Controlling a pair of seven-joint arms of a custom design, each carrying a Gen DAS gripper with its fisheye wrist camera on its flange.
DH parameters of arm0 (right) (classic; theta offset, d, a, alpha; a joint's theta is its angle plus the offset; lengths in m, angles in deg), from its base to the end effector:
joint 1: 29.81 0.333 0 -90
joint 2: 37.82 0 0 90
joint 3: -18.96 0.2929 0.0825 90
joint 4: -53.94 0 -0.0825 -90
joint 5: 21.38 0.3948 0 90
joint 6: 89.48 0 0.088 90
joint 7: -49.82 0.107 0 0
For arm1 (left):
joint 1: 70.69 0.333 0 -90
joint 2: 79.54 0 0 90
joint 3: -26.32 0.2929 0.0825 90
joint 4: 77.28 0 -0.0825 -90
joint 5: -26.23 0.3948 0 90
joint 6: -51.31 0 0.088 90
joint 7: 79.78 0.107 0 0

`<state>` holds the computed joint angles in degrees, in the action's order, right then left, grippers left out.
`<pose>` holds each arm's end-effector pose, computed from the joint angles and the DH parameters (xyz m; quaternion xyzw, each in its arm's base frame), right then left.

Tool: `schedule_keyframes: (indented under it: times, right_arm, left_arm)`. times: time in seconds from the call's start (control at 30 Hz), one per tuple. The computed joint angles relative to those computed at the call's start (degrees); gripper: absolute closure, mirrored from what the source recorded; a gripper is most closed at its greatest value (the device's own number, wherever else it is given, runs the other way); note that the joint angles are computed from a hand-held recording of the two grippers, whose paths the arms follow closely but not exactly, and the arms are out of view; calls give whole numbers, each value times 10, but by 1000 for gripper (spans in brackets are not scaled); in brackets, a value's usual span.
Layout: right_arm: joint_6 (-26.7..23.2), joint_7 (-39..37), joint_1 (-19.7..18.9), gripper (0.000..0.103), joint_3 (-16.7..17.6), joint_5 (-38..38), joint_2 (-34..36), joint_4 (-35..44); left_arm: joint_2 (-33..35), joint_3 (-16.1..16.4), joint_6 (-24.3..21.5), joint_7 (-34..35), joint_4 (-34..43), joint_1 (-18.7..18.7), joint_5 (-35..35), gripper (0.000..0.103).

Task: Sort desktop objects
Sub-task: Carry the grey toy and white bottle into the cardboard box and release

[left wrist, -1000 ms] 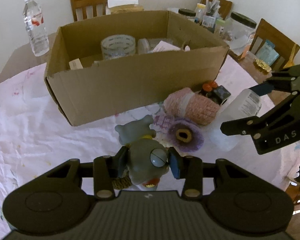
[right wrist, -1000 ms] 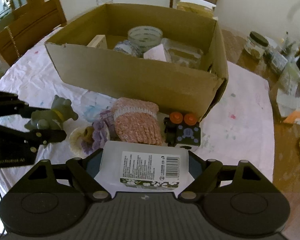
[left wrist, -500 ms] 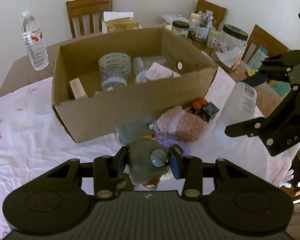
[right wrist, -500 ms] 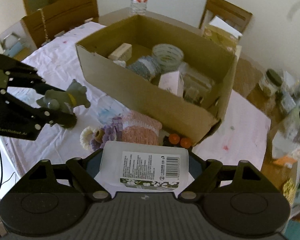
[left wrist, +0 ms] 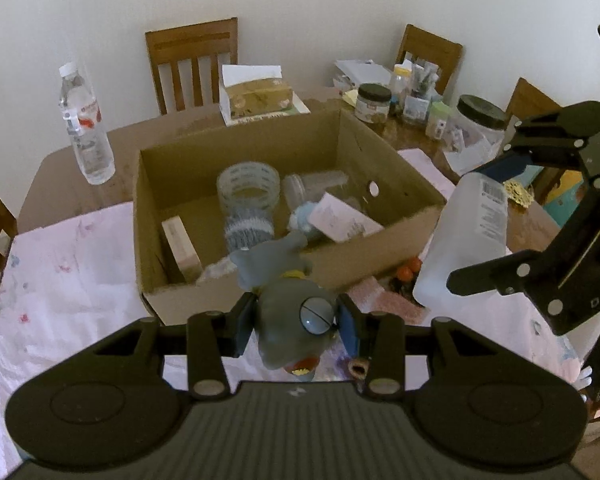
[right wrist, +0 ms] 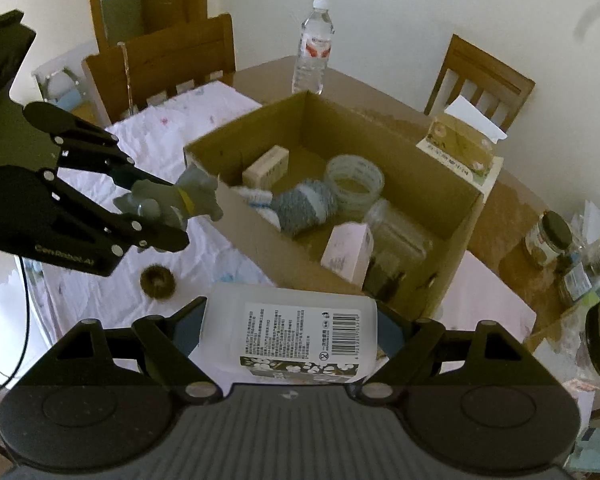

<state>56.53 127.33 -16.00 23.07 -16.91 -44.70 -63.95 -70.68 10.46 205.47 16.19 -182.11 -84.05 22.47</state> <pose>0.5503 0.1783 0.5318 -0.8156 0.4938 -0.1827 0.2400 0.5787 -0.3105 0.5058 -0.4588 0.8165 -0.3141 0.1556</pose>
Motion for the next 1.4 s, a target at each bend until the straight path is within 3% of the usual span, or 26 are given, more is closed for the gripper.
schedule_keyframes:
  times: [0.27, 0.93, 1.07, 1.27, 1.33, 1.4]
  right_arm:
    - [1, -37, -1, 15, -7, 8, 47, 66]
    - [-51, -89, -2, 14, -17, 30, 192, 258]
    - [-32, -94, 1, 5, -20, 30, 196, 258]
    - [-27, -99, -3, 5, -21, 46, 191, 249]
    - [-30, -99, -5, 5, -21, 52, 187, 244]
    - [-27, -98, -5, 5, -22, 48, 182, 236]
  left_arm:
    - [50, 6, -13, -10, 75, 3, 31, 60]
    - [190, 12, -88, -15, 273, 3, 80, 60]
    - [215, 15, -104, -18, 308, -2, 86, 60]
    - [257, 21, -131, -22, 369, -12, 96, 60]
    - [271, 22, -136, -21, 390, -14, 98, 58]
    - [283, 27, -131, -23, 405, -19, 105, 36]
